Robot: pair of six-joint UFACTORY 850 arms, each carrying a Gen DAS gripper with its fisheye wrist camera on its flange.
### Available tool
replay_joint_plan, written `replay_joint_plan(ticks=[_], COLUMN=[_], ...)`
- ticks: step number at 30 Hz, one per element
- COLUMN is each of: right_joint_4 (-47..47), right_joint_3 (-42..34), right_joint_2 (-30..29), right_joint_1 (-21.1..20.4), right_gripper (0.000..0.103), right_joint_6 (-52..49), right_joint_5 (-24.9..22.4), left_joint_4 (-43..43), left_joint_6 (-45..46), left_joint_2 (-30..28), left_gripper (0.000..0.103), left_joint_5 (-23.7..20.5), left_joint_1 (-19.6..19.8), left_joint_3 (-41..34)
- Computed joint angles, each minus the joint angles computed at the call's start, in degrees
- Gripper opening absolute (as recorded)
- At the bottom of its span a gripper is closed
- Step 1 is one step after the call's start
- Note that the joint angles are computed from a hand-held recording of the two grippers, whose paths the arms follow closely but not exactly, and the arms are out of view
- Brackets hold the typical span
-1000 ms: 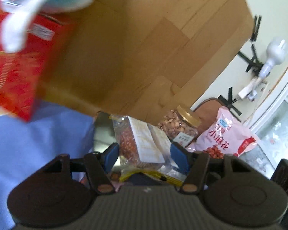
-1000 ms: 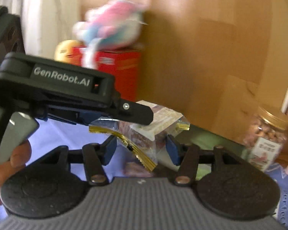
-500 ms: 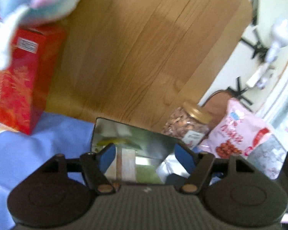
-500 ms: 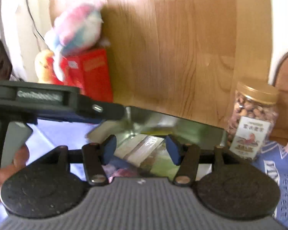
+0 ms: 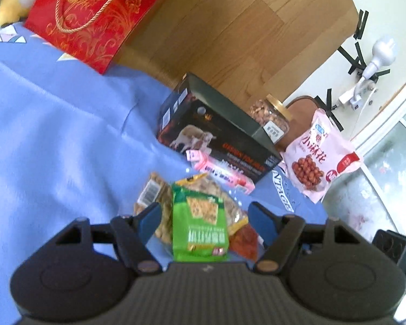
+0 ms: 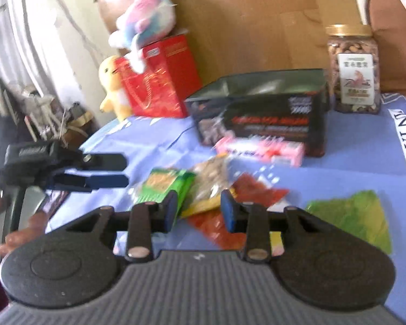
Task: Organize snacks
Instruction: 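Grasp the pink UHA candy box with the left gripper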
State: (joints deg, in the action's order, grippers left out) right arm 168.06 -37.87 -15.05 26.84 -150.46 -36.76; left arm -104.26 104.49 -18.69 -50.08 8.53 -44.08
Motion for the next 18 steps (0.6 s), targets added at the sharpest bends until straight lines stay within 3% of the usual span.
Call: replay_joint_plan(ticks=[4, 8, 12, 18], right_joint_4=[6.8, 11.1, -1.7, -10.0], right_joint_3=[-1.1, -5.6, -10.9, -17.4], right_joint_2=[0.7, -1.7, -5.8, -11.2], right_joint_1=[1.0, -3.0, -8.1, -9.5], right_gripper=[0.039, 0.039, 0.04, 0.041], right_joint_6=[-9.1, -12.0, 3.4, 8.6], right_joint_5=[2.3, 6.6, 10.6, 16.2], left_joint_4=[-0.5, -0.1, 5.5, 7.9], left_joint_6=[1.0, 2.7, -6.0, -9.7], left_joint_2=[0.9, -1.0, -7.4, -12.2], left_gripper=[0.072, 0.072, 0.072, 0.072], left_joint_5=[0.6, 3.1, 7.5, 10.6], left_joint_1=[-1.1, -4.2, -7.2, -10.5], left_joint_3=[-0.6, -5.9, -14.7, -20.5])
